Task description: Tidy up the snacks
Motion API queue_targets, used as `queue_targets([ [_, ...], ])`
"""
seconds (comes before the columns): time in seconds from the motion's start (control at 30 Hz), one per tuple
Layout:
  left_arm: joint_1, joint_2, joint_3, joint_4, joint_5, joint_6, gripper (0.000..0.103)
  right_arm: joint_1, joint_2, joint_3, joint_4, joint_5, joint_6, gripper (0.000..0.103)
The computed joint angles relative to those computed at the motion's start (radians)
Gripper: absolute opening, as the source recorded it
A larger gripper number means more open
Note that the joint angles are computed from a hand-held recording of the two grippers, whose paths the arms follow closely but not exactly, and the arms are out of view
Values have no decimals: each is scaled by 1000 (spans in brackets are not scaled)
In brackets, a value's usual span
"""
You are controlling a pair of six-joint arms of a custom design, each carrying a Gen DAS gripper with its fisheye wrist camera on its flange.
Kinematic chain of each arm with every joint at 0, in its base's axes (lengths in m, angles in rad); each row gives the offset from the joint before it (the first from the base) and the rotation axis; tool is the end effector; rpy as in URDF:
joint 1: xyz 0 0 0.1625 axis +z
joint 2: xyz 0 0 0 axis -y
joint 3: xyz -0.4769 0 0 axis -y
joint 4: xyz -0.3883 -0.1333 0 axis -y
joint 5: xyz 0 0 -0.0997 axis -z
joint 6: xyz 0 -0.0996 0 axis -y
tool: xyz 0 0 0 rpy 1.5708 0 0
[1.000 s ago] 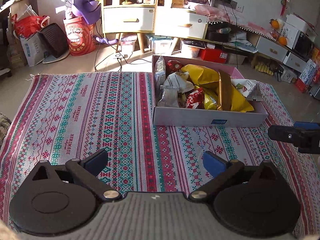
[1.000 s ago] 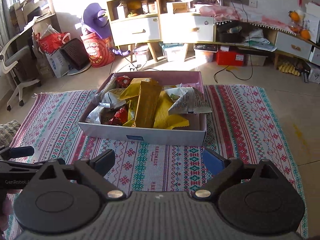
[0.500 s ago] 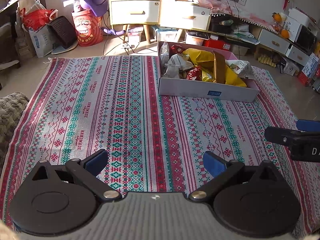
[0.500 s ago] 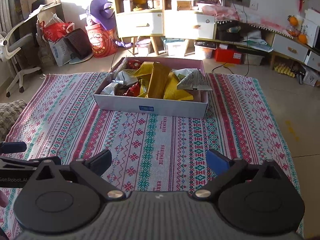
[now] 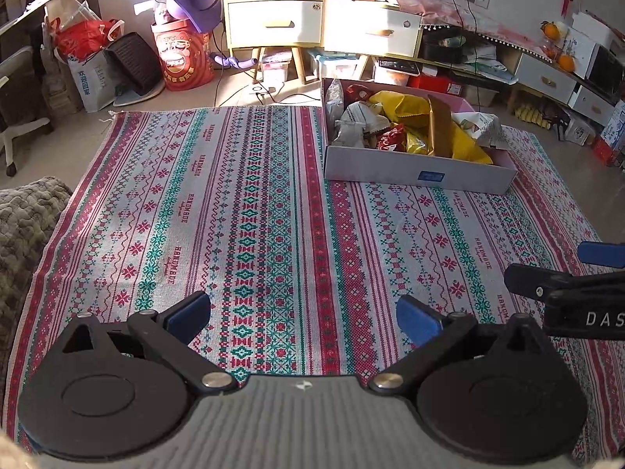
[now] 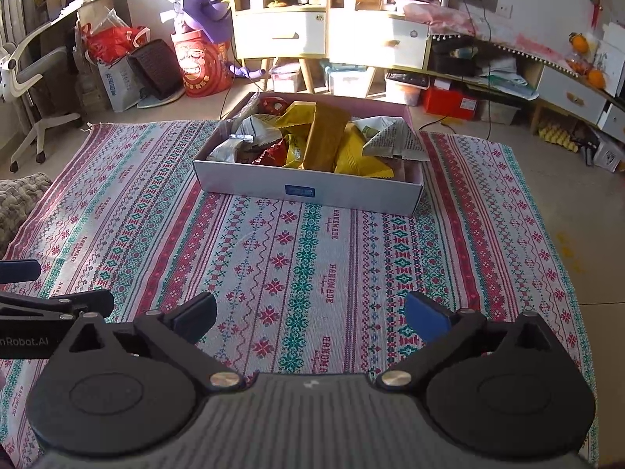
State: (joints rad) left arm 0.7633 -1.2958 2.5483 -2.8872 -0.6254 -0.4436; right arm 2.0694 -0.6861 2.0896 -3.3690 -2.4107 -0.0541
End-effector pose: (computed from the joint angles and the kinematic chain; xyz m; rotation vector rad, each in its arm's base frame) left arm -0.1080 -0.3996 0.2009 0.3796 2.2714 -0.7491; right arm 0.3155 -0.4559 0.0587 0.4335 -2.2872 0.6805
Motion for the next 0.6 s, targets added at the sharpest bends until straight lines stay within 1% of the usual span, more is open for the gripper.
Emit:
queue_targets([
  [0.17,-3,4,2,-2,-1,1,103,0,-2,2,15,-7,18,102],
  [0.6,2,7,-1,11,-4,1,103,2,-4,-1,39,0,17,102],
])
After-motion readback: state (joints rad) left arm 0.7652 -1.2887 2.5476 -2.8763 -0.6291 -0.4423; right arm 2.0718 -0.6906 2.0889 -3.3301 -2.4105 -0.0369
